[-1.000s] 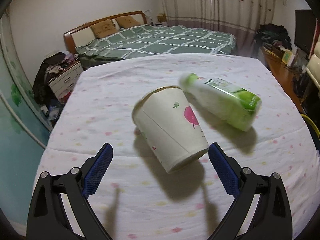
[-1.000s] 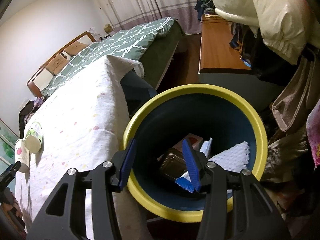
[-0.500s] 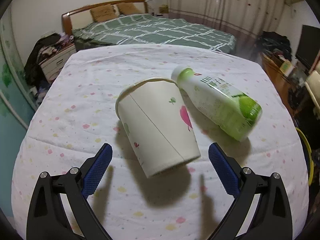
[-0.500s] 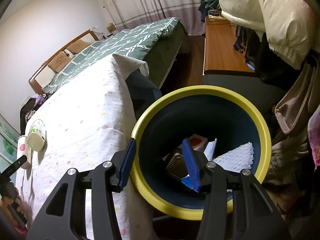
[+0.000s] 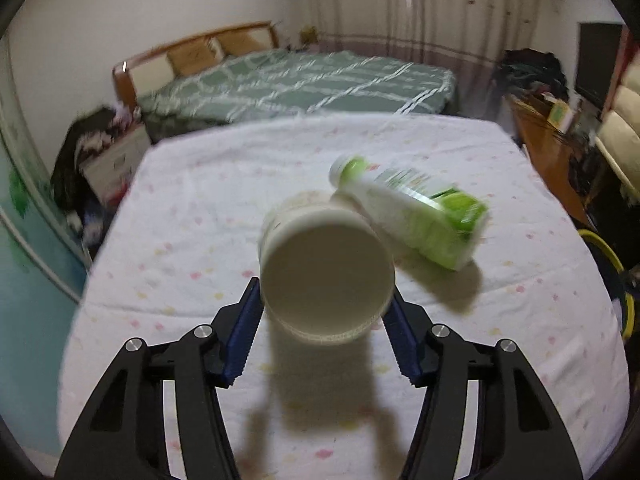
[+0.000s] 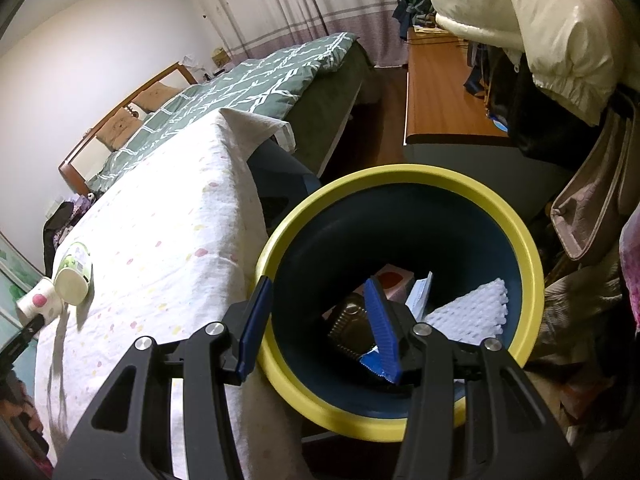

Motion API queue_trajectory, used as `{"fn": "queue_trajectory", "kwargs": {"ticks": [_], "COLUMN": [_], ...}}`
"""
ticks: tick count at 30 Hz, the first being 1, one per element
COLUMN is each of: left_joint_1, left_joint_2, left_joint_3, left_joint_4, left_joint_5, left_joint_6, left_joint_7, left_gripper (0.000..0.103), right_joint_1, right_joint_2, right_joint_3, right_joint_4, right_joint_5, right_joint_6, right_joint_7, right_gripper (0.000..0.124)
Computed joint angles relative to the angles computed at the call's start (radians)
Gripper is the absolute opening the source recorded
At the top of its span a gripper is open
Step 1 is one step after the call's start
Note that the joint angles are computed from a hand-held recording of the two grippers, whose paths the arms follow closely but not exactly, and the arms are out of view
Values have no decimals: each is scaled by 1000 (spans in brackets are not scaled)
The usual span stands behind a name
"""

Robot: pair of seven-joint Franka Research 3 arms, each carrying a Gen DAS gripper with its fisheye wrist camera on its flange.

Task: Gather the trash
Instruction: 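Grasp the white paper cup with the left gripper and lift it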

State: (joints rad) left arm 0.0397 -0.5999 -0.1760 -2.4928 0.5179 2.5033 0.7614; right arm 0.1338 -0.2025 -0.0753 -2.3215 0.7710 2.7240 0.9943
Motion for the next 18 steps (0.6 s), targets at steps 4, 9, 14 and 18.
{"fn": "queue_trajectory", "kwargs": {"ticks": [4, 9, 14, 18], "left_joint_1": [-25, -56, -87, -109], "left_joint_2": [-51, -82, -123, -117], "left_joint_3": [3, 10, -2, -3], "left_joint_4": [10, 21, 15, 27], "left_joint_5": [1, -37, -69, -96], "left_joint_6": [-15, -30, -36, -30], "left_joint_7": [49, 93, 113, 133], "left_gripper": [57, 56, 53, 47], "right_joint_1": [8, 13, 10, 10], "right_joint_2": [-10, -25, -35, -38], "right_joint_3": [0, -4, -11, -15], "right_joint_4": [-6, -14, -20, -21], "right_joint_5": [14, 24, 29, 37], "right_joint_6": [-4, -4, -4, -7], "right_joint_7": [-16, -29, -34, -41], "right_gripper": [46, 46, 46, 46]}}
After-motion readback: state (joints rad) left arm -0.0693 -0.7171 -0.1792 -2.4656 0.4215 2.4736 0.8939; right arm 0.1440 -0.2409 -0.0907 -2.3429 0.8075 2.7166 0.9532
